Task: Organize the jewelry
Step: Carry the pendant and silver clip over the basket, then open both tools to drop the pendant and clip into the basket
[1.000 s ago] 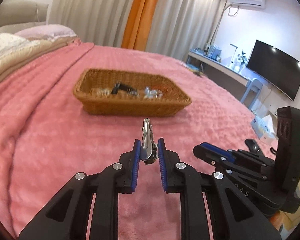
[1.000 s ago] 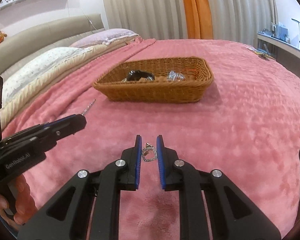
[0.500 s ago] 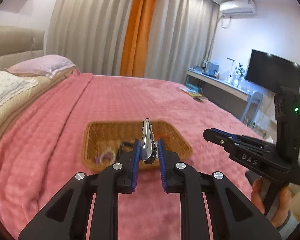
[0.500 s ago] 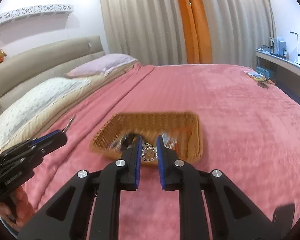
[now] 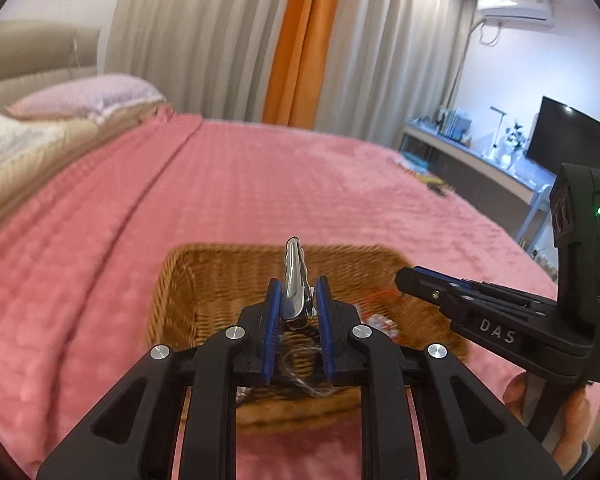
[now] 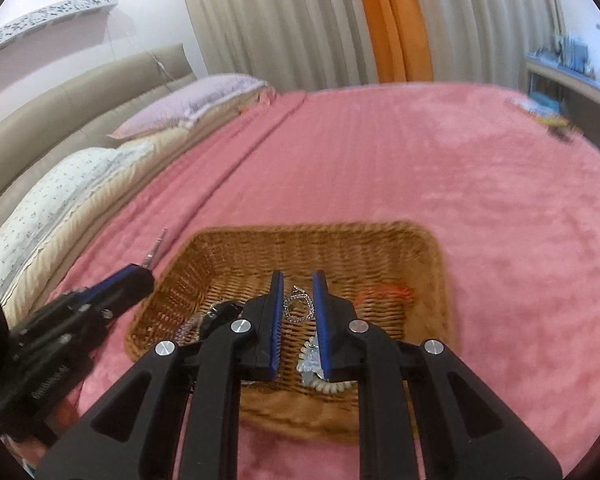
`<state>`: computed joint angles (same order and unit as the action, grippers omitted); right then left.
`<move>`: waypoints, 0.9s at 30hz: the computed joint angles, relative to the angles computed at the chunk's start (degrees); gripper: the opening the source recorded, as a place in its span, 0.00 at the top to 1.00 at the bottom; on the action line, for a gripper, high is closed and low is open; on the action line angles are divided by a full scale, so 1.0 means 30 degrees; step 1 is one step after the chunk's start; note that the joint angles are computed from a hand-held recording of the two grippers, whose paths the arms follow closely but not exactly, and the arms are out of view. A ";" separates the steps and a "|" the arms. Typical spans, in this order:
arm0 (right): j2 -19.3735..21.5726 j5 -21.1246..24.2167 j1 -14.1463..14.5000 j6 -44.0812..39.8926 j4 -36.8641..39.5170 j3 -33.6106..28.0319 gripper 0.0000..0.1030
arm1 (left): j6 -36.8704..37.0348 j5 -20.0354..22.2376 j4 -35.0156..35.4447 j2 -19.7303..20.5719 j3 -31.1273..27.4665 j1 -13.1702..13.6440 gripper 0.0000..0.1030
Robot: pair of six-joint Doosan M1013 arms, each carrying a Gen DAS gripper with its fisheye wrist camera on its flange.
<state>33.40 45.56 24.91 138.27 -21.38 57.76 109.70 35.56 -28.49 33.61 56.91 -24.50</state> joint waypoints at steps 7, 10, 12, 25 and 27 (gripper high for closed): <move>0.1111 0.0930 -0.0328 -0.1861 0.2119 -0.1084 0.88 | -0.0828 0.1011 0.0566 0.1130 -0.0942 0.0207 0.84; 0.1413 0.1576 -0.0325 -0.1824 0.2057 -0.1510 0.87 | -0.1165 0.1270 0.0793 0.1352 -0.1160 0.0298 0.84; 0.1367 0.1473 -0.0389 -0.1960 0.2471 -0.1394 0.87 | -0.1062 0.1211 0.0736 0.1374 -0.1172 0.0334 0.84; -0.0749 -0.0923 0.0280 0.0913 -0.0721 0.1133 0.43 | 0.1352 -0.1614 -0.2736 -0.0721 0.1841 0.0695 0.37; -0.1312 -0.1158 0.0609 0.1855 -0.1840 0.1764 0.43 | 0.2419 -0.2177 -0.3798 -0.1427 0.2777 0.0766 0.37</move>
<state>29.46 42.09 26.74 143.84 -26.90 63.05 116.96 29.04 -39.88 29.33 65.24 -22.20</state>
